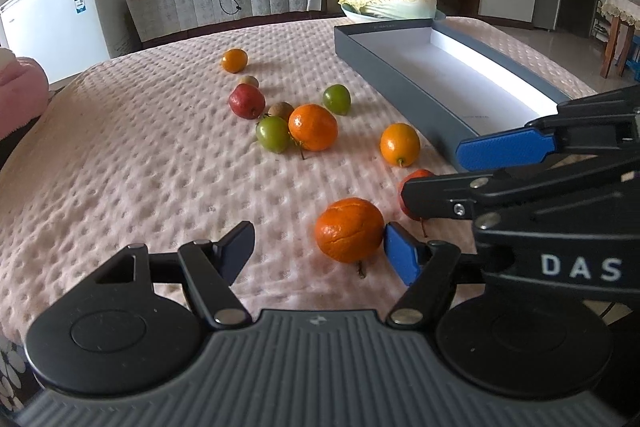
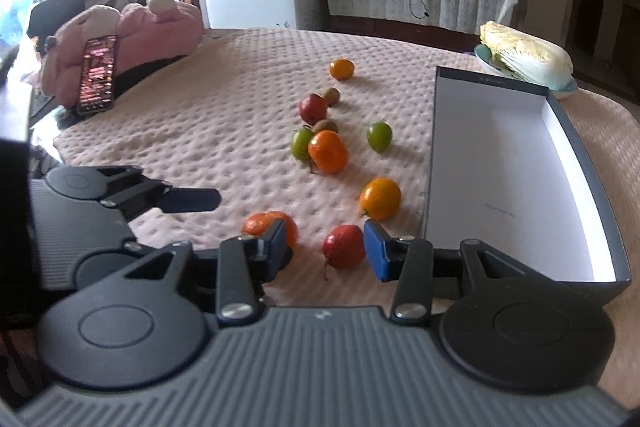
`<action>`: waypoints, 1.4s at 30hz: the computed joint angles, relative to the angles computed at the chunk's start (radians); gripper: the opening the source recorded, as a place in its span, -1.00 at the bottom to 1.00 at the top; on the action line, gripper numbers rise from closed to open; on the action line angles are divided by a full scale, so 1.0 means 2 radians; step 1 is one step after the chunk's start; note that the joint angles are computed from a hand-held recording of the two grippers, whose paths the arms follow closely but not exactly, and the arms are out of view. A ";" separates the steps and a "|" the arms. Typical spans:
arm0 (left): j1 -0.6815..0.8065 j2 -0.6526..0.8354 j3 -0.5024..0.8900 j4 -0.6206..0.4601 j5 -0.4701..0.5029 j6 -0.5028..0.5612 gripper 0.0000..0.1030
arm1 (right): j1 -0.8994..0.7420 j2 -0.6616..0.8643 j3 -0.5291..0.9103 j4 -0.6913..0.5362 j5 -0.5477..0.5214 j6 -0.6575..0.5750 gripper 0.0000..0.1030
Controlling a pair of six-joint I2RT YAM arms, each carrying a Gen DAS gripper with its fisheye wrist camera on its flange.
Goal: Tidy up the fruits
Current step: 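Move left tool to the tangerine while right tool moves to the red fruit, then close left tool on the tangerine while right tool closes on the red fruit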
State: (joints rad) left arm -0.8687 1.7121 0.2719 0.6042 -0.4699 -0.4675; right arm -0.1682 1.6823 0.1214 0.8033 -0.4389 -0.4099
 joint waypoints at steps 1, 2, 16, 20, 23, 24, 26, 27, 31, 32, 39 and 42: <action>0.001 0.003 0.000 0.004 0.002 0.001 0.48 | 0.002 0.006 0.002 0.003 0.004 0.002 -0.11; 0.002 0.005 0.001 0.005 0.003 0.002 0.48 | 0.005 0.010 0.006 0.003 0.010 0.004 -0.11; 0.020 0.041 0.009 0.041 0.028 0.021 0.18 | 0.030 0.057 0.062 -0.047 0.064 0.025 -0.19; 0.021 0.040 0.010 0.040 0.028 0.021 0.11 | 0.031 0.061 0.074 -0.063 0.060 0.024 -0.31; 0.016 0.044 0.008 0.052 0.027 0.030 -0.16 | 0.041 0.065 0.074 -0.056 0.069 0.024 -0.34; 0.017 0.045 0.007 0.056 0.030 0.031 -0.17 | 0.042 0.066 0.073 -0.053 0.070 0.025 -0.34; 0.020 0.045 0.005 0.061 0.035 0.033 -0.17 | 0.042 0.066 0.072 -0.052 0.070 0.027 -0.35; 0.021 0.045 0.004 0.062 0.036 0.034 -0.18 | 0.042 0.066 0.072 -0.051 0.069 0.028 -0.35; 0.021 0.043 0.003 0.062 0.038 0.033 -0.19 | 0.041 0.065 0.071 -0.047 0.063 0.028 -0.35; 0.021 0.042 0.002 0.060 0.038 0.031 -0.19 | 0.040 0.064 0.069 -0.045 0.059 0.028 -0.35; 0.029 0.018 -0.007 0.047 0.026 0.016 -0.20 | 0.028 0.048 0.053 -0.016 0.030 0.040 -0.35; 0.041 0.015 -0.009 0.038 0.016 0.013 -0.20 | 0.018 0.046 0.050 -0.007 0.018 0.048 -0.35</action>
